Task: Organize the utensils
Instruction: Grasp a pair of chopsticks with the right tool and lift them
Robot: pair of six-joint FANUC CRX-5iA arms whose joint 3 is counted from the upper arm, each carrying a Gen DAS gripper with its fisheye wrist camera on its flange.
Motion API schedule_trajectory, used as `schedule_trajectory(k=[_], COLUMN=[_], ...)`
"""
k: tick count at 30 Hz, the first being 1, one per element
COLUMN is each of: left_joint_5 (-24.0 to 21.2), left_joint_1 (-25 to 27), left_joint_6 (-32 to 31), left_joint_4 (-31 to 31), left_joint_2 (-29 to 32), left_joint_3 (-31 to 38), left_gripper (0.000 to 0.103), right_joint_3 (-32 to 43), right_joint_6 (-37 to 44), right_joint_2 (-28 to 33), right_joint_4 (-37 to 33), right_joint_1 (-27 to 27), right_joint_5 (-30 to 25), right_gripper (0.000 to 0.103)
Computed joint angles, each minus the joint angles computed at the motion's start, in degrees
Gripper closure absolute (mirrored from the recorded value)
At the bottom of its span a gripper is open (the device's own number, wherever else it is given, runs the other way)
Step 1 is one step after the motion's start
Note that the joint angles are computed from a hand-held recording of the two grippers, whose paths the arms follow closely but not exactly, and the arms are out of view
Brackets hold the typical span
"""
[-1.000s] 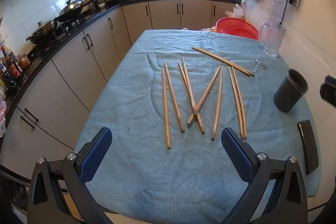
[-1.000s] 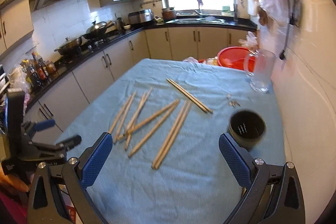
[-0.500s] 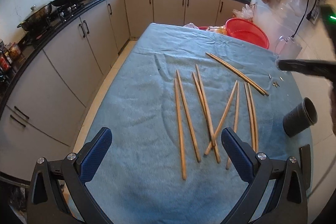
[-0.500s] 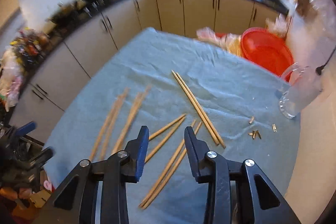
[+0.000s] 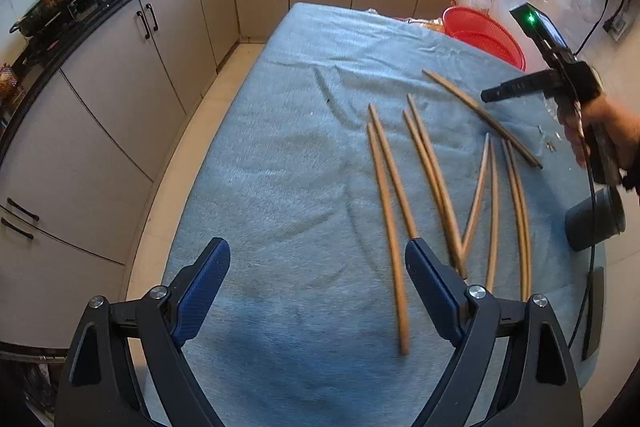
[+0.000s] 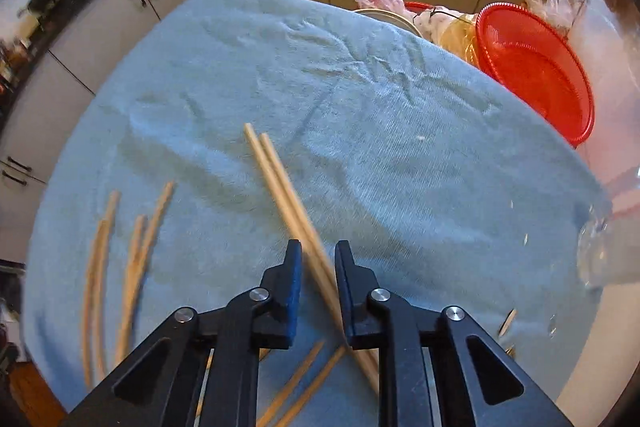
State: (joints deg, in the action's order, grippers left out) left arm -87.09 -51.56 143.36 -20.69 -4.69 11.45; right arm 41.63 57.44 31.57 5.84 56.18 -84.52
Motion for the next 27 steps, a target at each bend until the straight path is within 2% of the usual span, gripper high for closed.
schedule_trajectory(k=[2, 11, 17, 20, 23, 27], left_joint_5=[0.5, 2.0, 3.3, 4.2, 5.3, 6.7], left_joint_1=[1.0, 4.1, 5.4, 6.4, 7.1, 8.0], left_joint_6=[-0.6, -1.9, -2.4, -2.7, -2.8, -2.9], left_joint_4=[0.7, 2.7, 3.8, 4.8, 5.7, 6.5], left_joint_2=[-0.4, -1.5, -1.5, -1.1, -0.6, 0.3], left_joint_3=[-0.9, -3.2, -4.4, -4.8, -5.2, -5.4], left_gripper=[0.014, 0.014, 0.014, 0.014, 0.014, 0.014], right_joint_3=[1.5, 6.0, 5.3, 5.9, 2.6, -8.0], right_joint_6=[1.7, 4.8, 6.6, 4.0, 0.8, -9.5], right_joint_2=[1.0, 5.2, 5.3, 5.9, 4.4, -3.4], right_joint_4=[-1.6, -0.3, 0.6, 1.0, 3.8, 9.7], right_joint_1=[-0.7, -0.7, 0.2, 0.0, 1.1, 3.7], right_joint_5=[-0.3, -4.8, -4.5, -4.1, -1.9, 5.7], right_gripper=[0.088, 0.092, 0.091, 0.091, 0.094, 0.096])
